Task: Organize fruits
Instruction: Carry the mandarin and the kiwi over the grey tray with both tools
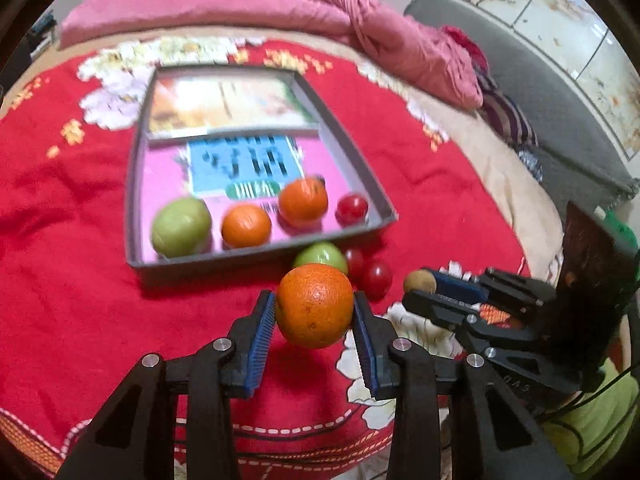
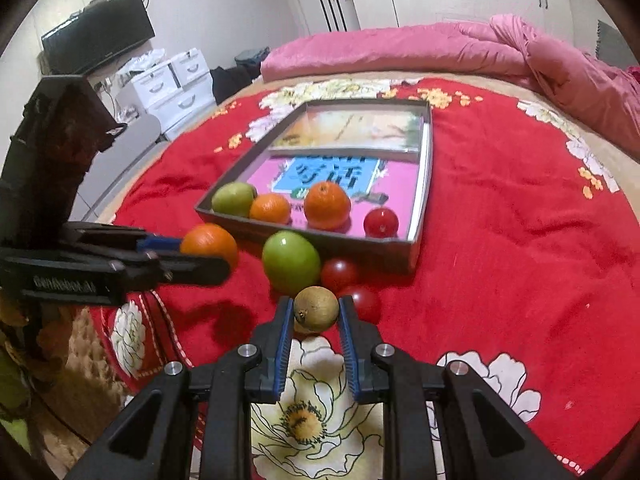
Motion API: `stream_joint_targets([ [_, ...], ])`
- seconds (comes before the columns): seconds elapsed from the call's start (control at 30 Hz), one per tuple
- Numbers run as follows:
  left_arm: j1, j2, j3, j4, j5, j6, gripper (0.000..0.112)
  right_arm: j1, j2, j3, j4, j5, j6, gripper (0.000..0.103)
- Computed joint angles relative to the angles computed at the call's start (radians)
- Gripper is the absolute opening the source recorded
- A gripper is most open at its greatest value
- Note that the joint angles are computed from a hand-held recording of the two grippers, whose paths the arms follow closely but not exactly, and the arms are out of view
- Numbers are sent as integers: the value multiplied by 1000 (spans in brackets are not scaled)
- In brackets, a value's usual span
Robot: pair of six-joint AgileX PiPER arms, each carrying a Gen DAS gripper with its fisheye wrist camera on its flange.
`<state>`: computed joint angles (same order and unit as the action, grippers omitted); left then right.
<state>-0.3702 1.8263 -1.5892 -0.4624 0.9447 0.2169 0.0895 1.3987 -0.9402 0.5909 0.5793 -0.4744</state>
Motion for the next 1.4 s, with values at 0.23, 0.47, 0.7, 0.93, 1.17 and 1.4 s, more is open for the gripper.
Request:
stream_joint_targets([
  [0.23, 42, -35, -24, -11, 10, -1, 39, 9, -22, -10, -37, -18, 40, 23],
  [0.47, 49, -20, -62, -5, 6, -22, 39, 13, -24, -39, -80, -33, 70, 23],
  [0.7, 50, 18, -121, 12, 2, -50, 39, 14, 4, -86, -104, -44, 91, 23],
  [0.93, 45, 78, -196, 28, 1, -73, 39, 17, 54, -146, -126, -48, 100, 23],
  [1.17, 36, 151, -273, 46, 14, -97, 39, 21, 110, -198, -146, -50, 104, 23],
  [1.4, 28, 242, -380, 73, 40, -129, 39, 37, 167, -233, -180, -49, 122, 23],
])
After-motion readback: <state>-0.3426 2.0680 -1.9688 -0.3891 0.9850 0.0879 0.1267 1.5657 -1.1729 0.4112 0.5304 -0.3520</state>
